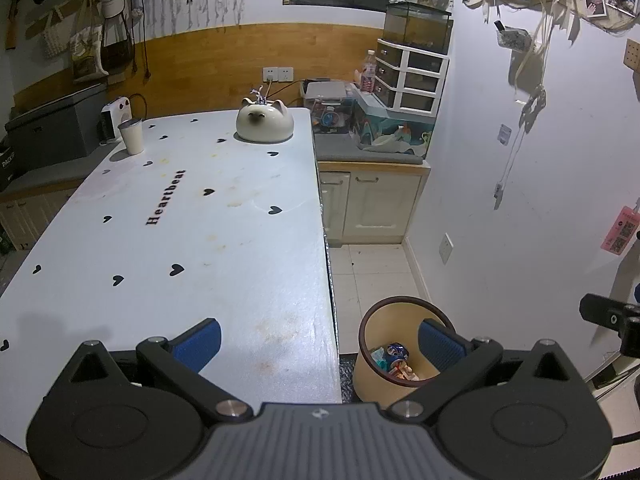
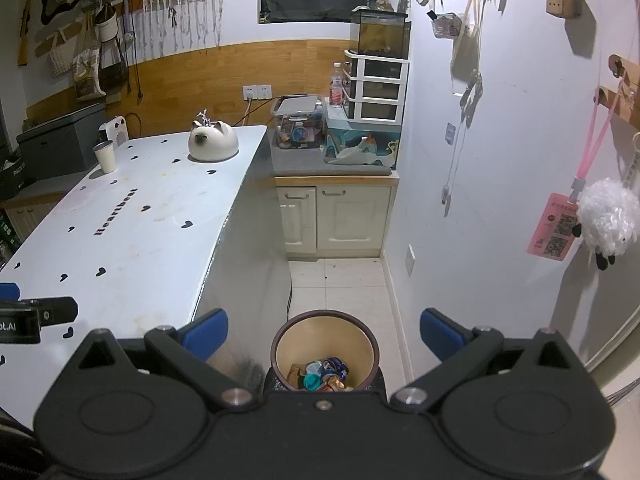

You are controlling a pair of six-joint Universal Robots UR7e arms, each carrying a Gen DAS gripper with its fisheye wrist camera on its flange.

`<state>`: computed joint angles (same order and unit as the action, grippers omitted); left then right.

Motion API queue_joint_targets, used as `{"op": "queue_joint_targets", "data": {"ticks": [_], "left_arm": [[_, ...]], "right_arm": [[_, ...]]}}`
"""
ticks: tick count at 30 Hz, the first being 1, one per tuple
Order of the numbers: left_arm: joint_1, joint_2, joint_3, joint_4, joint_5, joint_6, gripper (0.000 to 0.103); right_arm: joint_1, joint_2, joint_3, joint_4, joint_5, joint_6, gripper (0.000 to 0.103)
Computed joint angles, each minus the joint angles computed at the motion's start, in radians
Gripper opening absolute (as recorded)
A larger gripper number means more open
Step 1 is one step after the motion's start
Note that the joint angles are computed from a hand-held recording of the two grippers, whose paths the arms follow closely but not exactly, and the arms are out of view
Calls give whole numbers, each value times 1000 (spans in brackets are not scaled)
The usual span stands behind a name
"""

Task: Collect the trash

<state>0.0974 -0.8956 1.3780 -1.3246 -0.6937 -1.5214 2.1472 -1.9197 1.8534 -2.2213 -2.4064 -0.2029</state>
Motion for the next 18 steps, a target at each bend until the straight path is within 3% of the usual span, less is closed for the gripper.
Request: {"op": "queue_joint_targets", "data": {"ticks": [18], "left_arm": [[-1,1,-1,3,3,1,103]], "right_arm": [[-2,0,-2,-1,3,-6,103]]}}
